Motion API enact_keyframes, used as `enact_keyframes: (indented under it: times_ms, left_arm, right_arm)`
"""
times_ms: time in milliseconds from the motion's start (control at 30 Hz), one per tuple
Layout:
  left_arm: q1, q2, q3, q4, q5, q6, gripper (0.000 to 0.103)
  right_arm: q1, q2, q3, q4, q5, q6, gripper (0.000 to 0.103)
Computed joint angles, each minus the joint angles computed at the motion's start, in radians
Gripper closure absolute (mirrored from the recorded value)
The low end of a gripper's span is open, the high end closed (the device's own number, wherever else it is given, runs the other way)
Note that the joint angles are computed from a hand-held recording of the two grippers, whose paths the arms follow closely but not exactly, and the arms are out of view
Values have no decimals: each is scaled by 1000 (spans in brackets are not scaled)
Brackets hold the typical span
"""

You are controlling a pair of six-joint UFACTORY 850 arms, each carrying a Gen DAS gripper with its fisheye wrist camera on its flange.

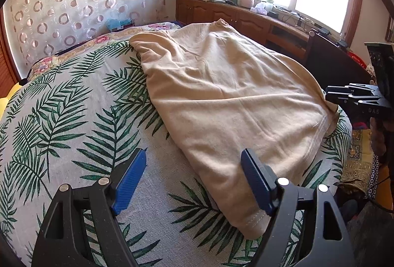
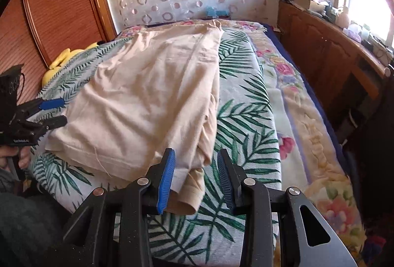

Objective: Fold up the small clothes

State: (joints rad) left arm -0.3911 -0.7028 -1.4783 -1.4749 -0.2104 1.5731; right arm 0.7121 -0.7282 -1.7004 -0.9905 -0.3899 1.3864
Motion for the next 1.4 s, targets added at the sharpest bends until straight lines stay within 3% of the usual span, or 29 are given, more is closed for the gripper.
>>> enact_keyframes:
  times_ms: [133,267,400,600,867,1067,1267,1333,1400]
  left_arm:
    - [0,1,1,1,1,1,23]
    - [2,8,10,-18,-4,22,23]
    - [6,18,24,-38,-18,51,24]
    - [11,25,34,15,-58,15,40]
    - [16,31,47,61,-98,-27,53]
    - [17,34,51,73,-107,-44,54]
    - [15,45,68,75,-109,-29,54]
    - [16,46,71,69,-126,-16,55]
    - [16,47,73,71,-141,-11,66]
  right_arm:
    - [17,12,10,-128,-36,110,61]
    - [19,-5,-11,-50,-31,16,58]
    - [21,-45,-59,55,-85,-89,58]
    - [6,-40,-45,126,-46,-114,58]
    - [-1,-39,-43,155,-18,-155,58]
    - [12,-38,-51,133,-82,-150,58]
    - [4,-34,-40,197,-21,-196,58]
    - [1,-30,-31,211,4,-210,62]
    - [-4,-21,-15,242,44,-243,74]
